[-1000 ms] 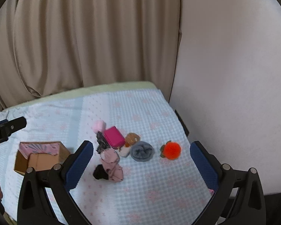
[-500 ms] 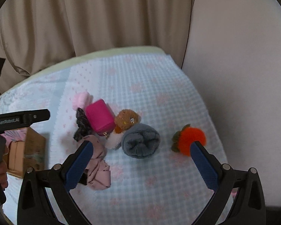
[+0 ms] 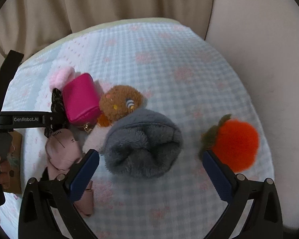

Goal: Organize soft objects
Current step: 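Grasp the black scrunchie with the left tool while the right tool grasps the grey sock roll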

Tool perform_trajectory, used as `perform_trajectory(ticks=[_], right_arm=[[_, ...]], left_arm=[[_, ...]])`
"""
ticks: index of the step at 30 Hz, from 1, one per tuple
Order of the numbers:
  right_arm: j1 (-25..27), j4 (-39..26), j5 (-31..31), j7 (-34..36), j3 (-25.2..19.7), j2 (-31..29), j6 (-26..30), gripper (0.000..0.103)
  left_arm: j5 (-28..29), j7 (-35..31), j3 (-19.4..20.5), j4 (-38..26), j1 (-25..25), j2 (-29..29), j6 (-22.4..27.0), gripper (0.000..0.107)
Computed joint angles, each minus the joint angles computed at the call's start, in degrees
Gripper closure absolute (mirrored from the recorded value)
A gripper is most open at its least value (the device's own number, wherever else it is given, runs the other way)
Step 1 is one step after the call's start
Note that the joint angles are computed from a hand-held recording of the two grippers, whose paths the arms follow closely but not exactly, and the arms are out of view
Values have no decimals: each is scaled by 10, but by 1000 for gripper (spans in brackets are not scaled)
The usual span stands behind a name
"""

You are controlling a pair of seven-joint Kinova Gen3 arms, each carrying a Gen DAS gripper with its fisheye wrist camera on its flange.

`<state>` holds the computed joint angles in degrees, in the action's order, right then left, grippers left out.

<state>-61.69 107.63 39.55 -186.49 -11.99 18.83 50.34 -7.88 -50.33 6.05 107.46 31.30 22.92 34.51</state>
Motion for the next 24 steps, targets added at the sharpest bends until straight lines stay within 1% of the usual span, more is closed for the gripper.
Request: perform_trajectory(ticks=[3,5,7,8,9,10,12,13,14,16,19,22,24], right_arm=[[15,6,0,14,3,11,-34,0],[23,6,-5,29,8,19,-52,0],[26,5,-6,37,16,28,-67,0],[28,7,-5,40,21,30,-78,1],[32,13,-4,41,25,30,-96,8],[37,16,-9,48,27,30,-109,17],[49,21,-21,67,31,31,-140,28],[46,24,-20,65,38,29,-149,32],[42,26,-19,63,43,28,-153,35],[37,28,-23,64,48,23,-155,45],[28,30,-25,54,52,17,-150,51],[19,26,-22,41,51,10,-130,52],[11,28,-11,23,49,0,-119,52]], left_arm=[[15,-19,9,5,-16,11,-15,21],[25,-34,13,10,-26,14,-25,25],[38,-52,19,11,-35,17,-31,35],[46,-63,23,12,-42,20,-34,37],[49,-71,23,9,-44,23,-35,43],[48,-76,21,7,-41,24,-36,55],[49,-92,22,3,-41,26,-39,70],[53,-105,27,3,-45,26,-40,72],[56,-113,27,-1,-46,26,-35,74],[67,-126,29,1,-53,23,-36,76],[86,-137,30,12,-62,12,-46,77],[85,-135,22,22,-57,-5,-49,78],[87,-139,24,32,-60,-21,-49,78]])
